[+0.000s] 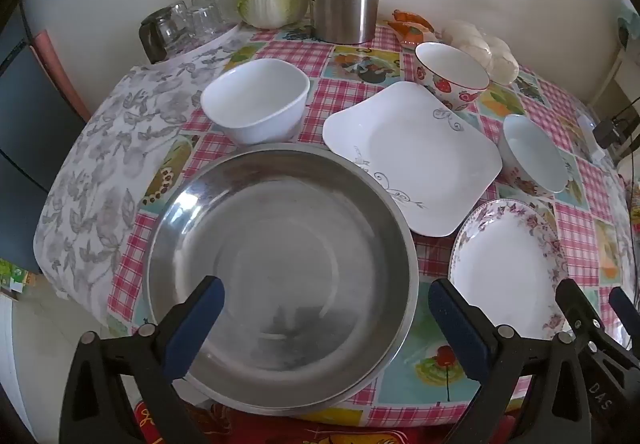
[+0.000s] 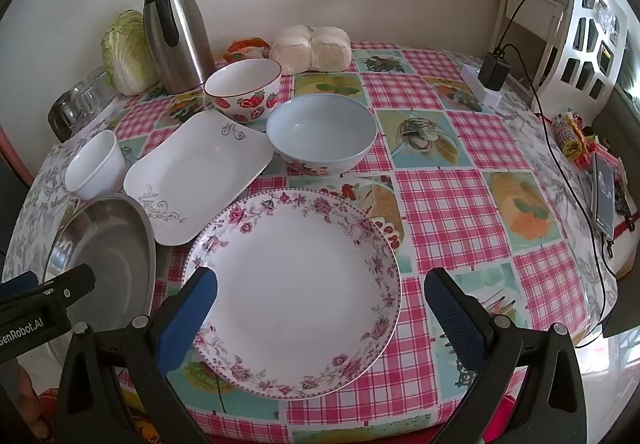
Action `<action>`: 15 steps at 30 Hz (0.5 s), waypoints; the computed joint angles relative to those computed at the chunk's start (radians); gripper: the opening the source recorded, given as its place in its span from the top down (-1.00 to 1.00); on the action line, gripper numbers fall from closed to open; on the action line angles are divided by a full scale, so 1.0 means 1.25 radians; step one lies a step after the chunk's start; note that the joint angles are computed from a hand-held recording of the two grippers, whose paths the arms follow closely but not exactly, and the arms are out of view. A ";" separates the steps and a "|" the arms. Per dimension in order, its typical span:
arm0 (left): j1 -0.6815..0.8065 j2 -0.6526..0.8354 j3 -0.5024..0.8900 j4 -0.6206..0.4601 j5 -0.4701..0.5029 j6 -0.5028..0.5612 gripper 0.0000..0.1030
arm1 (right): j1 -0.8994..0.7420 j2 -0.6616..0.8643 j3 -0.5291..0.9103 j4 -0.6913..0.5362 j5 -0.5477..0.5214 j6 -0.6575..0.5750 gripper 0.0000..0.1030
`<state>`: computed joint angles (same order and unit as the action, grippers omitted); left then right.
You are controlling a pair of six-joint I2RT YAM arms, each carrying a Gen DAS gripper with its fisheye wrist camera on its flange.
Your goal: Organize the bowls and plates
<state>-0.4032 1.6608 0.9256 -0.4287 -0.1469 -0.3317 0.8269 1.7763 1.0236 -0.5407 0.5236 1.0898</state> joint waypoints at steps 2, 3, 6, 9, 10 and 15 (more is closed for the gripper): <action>-0.001 -0.001 -0.002 0.004 -0.003 0.001 -1.00 | 0.000 -0.001 0.000 -0.001 0.000 0.001 -1.00; -0.001 -0.002 -0.003 0.004 -0.003 0.000 -1.00 | 0.001 -0.001 -0.001 -0.002 0.000 0.001 -1.00; -0.002 -0.002 -0.003 0.003 -0.002 -0.003 -1.00 | 0.001 -0.001 0.001 -0.006 0.001 0.002 -1.00; -0.007 -0.004 -0.003 0.003 -0.004 -0.008 -1.00 | 0.002 0.000 0.002 -0.007 0.003 0.004 -1.00; -0.009 -0.005 -0.004 0.003 -0.004 -0.010 -1.00 | 0.002 0.000 0.003 -0.007 0.004 0.004 -1.00; 0.007 -0.014 -0.016 0.009 0.008 0.003 -1.00 | 0.003 -0.001 0.002 -0.007 0.004 0.005 -1.00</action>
<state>-0.3938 1.6428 0.9059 -0.4168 -0.1372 -0.3281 0.8307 1.7751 1.0261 -0.5494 0.5288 1.0962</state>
